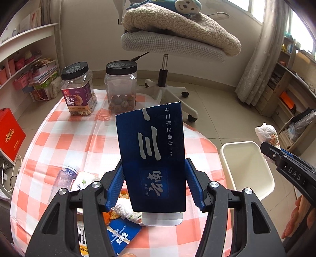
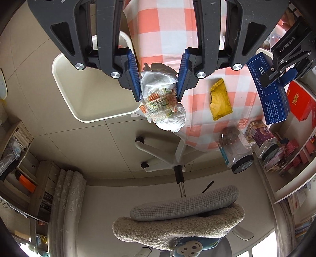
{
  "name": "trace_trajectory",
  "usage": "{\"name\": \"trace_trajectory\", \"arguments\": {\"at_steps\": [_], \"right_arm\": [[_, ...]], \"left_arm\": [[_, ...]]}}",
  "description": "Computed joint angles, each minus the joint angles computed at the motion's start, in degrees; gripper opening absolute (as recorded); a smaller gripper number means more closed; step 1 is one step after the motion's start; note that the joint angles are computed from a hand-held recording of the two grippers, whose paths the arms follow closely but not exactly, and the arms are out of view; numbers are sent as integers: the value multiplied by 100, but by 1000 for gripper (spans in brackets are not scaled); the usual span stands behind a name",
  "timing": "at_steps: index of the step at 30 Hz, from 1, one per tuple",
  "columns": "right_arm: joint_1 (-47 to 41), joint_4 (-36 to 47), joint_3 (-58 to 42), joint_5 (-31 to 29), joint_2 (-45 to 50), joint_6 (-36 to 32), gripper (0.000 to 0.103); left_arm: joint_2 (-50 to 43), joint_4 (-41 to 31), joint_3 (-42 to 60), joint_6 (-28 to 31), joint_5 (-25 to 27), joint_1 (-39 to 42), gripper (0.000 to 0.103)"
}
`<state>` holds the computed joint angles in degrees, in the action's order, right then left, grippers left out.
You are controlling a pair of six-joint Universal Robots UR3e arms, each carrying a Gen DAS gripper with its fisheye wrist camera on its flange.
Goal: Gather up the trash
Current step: 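Drop the tissue bundle into the bin with the right tool while the left tool drops the blue box in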
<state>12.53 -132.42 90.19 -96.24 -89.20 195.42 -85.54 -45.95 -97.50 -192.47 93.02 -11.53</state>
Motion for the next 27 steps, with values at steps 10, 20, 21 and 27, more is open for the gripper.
{"name": "trace_trajectory", "arguments": {"at_steps": [10,20,21,27], "right_arm": [[-1053,50,919,-256,-941,-206,81],[-2187,225,1424,-221,-1606,-732,91],[-2268,231,1427,-213,-1648,-734,91],[-2752,63,1715,-210,-2086,-798,94]], "left_arm": [[-1027,-111,1067,-475,-114,-815,58],[-2584,-527,2782,-1181,-494,-1598,59],[-2744,-599,2986,-1255,-559,-1640,59],[-3747,-1024,4417,-1474,-751,-1860,59]]}}
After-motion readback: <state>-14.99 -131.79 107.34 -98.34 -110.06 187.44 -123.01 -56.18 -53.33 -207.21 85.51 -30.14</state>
